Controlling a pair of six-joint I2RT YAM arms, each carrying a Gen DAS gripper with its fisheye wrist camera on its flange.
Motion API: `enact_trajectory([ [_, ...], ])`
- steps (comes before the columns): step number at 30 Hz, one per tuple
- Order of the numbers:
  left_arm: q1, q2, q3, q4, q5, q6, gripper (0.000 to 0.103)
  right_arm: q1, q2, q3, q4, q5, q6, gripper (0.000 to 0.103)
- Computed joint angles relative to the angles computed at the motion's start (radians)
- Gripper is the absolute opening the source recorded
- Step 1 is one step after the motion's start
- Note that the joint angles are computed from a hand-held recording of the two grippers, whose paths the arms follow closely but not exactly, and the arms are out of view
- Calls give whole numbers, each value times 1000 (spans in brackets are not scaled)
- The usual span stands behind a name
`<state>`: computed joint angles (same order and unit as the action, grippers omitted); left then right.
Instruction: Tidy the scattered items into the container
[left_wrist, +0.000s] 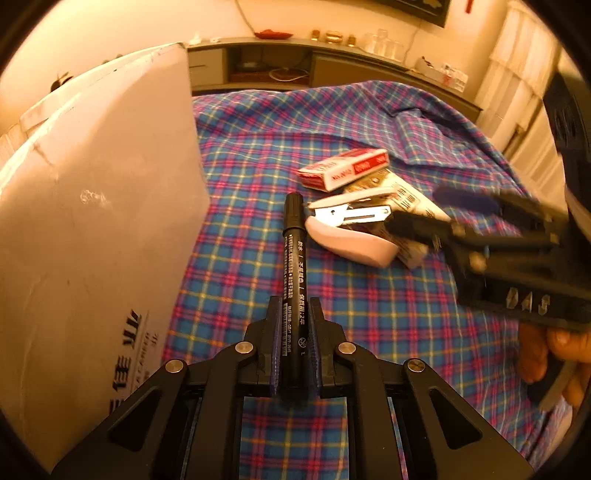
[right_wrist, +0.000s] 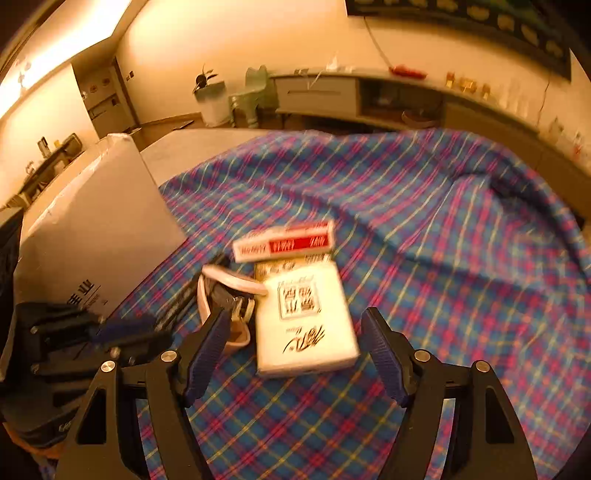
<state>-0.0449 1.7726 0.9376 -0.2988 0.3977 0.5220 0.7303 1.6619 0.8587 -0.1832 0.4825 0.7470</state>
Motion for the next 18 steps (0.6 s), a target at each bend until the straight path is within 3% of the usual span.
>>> enact_trajectory([
  [2, 11, -16, -21, 1, 10, 30, 13, 15, 2, 12, 21, 24, -19, 73],
  [4, 26, -27, -31, -14, 20, 56, 13, 22, 26, 38, 40, 14, -47, 62],
  [6, 37, -31, -31, -31, 27, 70, 13, 20, 72, 72, 53, -25, -66, 58],
  [10, 64, -46, -40, -64, 43, 119, 13, 31, 126, 110, 50, -8, -77, 59],
  [14, 82, -56, -50, -78, 49, 155, 13, 11, 95, 79, 89, -121, -127, 59],
  [18, 104, -54, -40, -111, 59, 189, 14, 12, 80, 119, -35, -258, -202, 49],
])
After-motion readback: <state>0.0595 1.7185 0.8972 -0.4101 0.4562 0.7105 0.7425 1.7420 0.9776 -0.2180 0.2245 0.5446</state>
